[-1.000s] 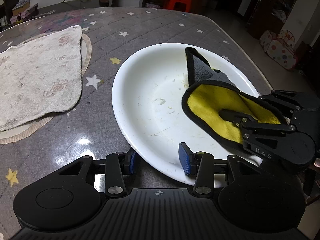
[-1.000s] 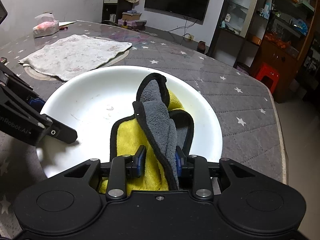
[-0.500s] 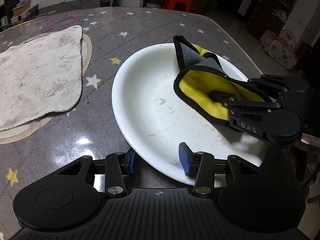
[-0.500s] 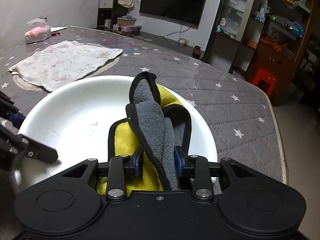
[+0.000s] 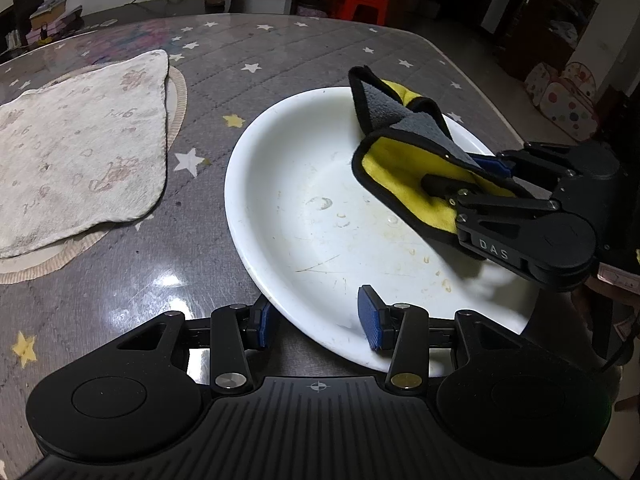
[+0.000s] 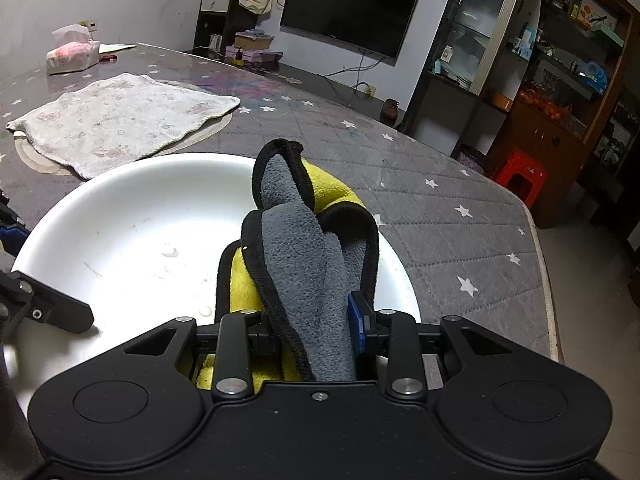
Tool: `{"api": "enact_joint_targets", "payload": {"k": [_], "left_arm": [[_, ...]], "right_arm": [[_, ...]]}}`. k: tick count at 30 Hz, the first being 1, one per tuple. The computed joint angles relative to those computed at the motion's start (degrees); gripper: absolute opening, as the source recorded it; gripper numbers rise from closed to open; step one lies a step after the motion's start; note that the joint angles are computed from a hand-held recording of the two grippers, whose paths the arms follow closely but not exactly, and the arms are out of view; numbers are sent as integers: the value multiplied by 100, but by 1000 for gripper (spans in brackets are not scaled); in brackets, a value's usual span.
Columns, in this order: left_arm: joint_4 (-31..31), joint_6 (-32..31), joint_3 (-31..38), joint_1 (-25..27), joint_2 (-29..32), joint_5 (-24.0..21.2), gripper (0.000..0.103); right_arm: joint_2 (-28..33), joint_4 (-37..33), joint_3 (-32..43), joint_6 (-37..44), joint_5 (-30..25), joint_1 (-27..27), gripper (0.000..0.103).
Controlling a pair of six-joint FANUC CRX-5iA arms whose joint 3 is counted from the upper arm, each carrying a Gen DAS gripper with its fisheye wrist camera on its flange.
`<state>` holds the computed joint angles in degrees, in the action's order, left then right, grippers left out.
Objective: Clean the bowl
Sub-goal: 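Hold the bowl rim with the left gripper while the right gripper scrubs the bottom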
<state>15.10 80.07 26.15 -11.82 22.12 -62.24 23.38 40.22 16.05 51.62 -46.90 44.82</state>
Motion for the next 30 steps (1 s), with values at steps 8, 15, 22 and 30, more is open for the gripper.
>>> {"api": "enact_joint_targets", "payload": {"k": [8,15,22,30], "left_arm": [[71,-6,71,52,55,-76,37],[111,-37,219,84,136,-233,35],[58,-50,311,74,172,-300,34],[-86,-32,508,43,269,-354,34]], "right_arm": [[-143,-35,-143,-115,-119,97,34],[-260,-248,-181,-96,-221,171,34],[-354,-505,-182,1,-260,221,34],[-394,-679,-162,55,-227,218,34]]}}
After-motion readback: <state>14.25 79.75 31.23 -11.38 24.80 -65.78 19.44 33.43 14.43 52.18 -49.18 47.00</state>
